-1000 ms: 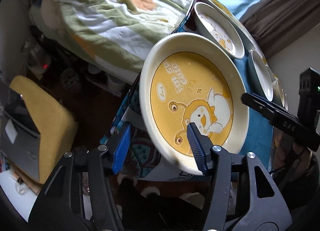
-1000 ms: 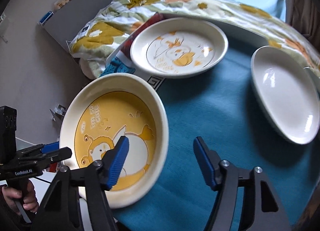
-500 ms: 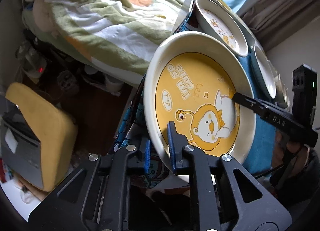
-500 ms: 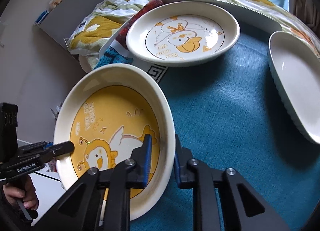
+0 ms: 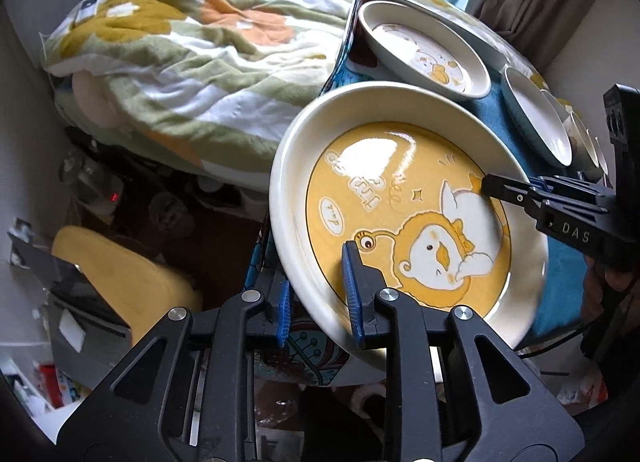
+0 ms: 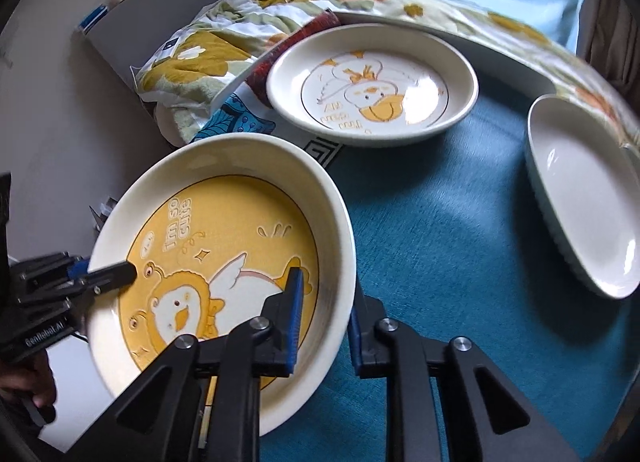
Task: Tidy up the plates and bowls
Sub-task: 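Lift the yellow cartoon plate and lower it onto the cloth beside the mauve bowl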
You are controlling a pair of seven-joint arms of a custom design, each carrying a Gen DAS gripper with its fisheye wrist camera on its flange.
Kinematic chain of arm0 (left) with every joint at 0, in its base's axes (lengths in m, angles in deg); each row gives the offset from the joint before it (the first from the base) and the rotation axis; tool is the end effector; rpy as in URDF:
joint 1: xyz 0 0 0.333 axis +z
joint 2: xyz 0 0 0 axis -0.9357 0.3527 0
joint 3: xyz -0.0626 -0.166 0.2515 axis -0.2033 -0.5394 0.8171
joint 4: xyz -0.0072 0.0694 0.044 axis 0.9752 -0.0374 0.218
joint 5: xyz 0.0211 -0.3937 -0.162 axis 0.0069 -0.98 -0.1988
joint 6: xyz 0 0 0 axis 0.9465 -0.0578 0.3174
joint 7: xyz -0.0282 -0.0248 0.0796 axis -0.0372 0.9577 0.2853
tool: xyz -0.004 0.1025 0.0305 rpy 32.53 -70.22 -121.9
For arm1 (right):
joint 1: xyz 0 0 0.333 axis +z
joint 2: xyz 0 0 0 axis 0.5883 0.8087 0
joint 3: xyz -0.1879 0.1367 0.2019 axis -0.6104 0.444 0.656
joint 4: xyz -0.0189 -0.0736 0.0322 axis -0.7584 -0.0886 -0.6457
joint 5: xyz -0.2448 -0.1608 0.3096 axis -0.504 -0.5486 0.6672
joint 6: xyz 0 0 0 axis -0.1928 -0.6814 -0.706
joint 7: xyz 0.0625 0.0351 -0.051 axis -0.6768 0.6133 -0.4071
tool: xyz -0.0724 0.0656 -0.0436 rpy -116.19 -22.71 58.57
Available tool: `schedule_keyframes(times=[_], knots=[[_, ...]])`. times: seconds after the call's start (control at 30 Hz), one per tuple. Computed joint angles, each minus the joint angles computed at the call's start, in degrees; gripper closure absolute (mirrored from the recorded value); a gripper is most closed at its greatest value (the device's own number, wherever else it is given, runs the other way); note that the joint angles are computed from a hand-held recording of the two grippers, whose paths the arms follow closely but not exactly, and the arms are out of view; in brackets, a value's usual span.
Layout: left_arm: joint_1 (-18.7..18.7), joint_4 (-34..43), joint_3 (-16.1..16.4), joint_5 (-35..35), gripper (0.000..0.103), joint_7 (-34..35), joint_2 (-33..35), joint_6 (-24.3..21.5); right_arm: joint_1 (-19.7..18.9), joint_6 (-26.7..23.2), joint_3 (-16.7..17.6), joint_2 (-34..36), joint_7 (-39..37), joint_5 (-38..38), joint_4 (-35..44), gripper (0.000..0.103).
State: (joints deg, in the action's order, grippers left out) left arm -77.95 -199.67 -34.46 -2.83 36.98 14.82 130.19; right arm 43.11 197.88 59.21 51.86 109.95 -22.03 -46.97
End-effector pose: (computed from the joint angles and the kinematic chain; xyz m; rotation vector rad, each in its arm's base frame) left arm 0.4810 -0.1896 0.5155 -2.3820 1.6129 -0.5696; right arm 0.6236 0.1000 0.4938 -2.4150 1.1310 -0.0327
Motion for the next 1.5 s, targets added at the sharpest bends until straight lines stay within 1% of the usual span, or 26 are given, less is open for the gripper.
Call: schedule_keyframes(times=[0.03, 0.2, 0.3, 0.4, 0.57, 0.63, 0.8, 0.97, 1.07, 1.13, 1.27, 1.37, 1.5], knots=[[0.1, 0.1, -0.1, 0.2, 0.083, 0.0, 0.0, -0.1, -0.1, 0.3, 0.0, -0.2, -0.7, 0.1, -0.2, 0.085], [0.1, 1.8, -1.1, 2.4, 0.082, -1.3, 0.3, -0.9, 0.3, 5.8, -0.3, -4.4, -4.2, -0.1, -5.1, 0.085], [0.0, 3.9, -2.2, 5.0, 0.082, -1.7, 1.1, -1.1, 0.1, 6.6, -1.3, -6.1, -4.5, 1.3, -6.2, 0.085], [-0.6, 7.7, -3.5, 7.8, 0.082, -2.3, 3.0, -2.1, -0.7, 7.0, -2.8, -8.0, -5.2, 3.5, -7.4, 0.085], [-3.2, 15.5, -4.9, 10.9, 0.082, -1.7, 8.4, -2.2, -2.9, 8.3, -5.4, -11.8, -5.5, 4.6, -9.3, 0.085], [-4.7, 19.7, -5.6, 12.0, 0.082, -1.0, 11.9, -1.9, -4.1, 8.6, -6.7, -13.1, -5.0, 4.4, -9.9, 0.085], [-9.0, 28.3, -6.0, 13.7, 0.082, 0.3, 20.6, -0.8, -7.6, 9.8, -9.5, -14.9, -3.9, 2.8, -11.5, 0.085], [-13.4, 34.9, -5.1, 14.6, 0.082, 1.3, 28.4, -0.2, -10.5, 11.5, -11.6, -15.2, -3.0, 1.9, -13.7, 0.084], [-15.7, 37.5, -4.2, 16.2, 0.082, 1.1, 32.1, 0.5, -11.3, 13.2, -12.3, -13.7, -4.3, 3.7, -14.1, 0.084], [-17.0, 39.2, -3.3, 17.3, 0.082, 1.0, 34.5, 0.8, -11.8, 15.3, -12.6, -12.4, -6.2, 5.5, -14.7, 0.084], [-19.0, 41.0, -1.7, 19.8, 0.082, -0.3, 37.5, 2.0, -12.8, 17.0, -12.7, -9.3, -9.8, 10.2, -14.1, 0.084], [-20.5, 40.1, -0.5, 22.9, 0.082, -3.3, 37.9, 4.1, -13.7, 17.6, -12.2, -8.1, -12.3, 12.5, -14.0, 0.084], [-21.0, 40.0, -0.1, 24.0, 0.082, -5.0, 38.6, 4.1, -14.7, 17.8, -11.8, -7.5, -14.8, 15.6, -14.5, 0.084]])
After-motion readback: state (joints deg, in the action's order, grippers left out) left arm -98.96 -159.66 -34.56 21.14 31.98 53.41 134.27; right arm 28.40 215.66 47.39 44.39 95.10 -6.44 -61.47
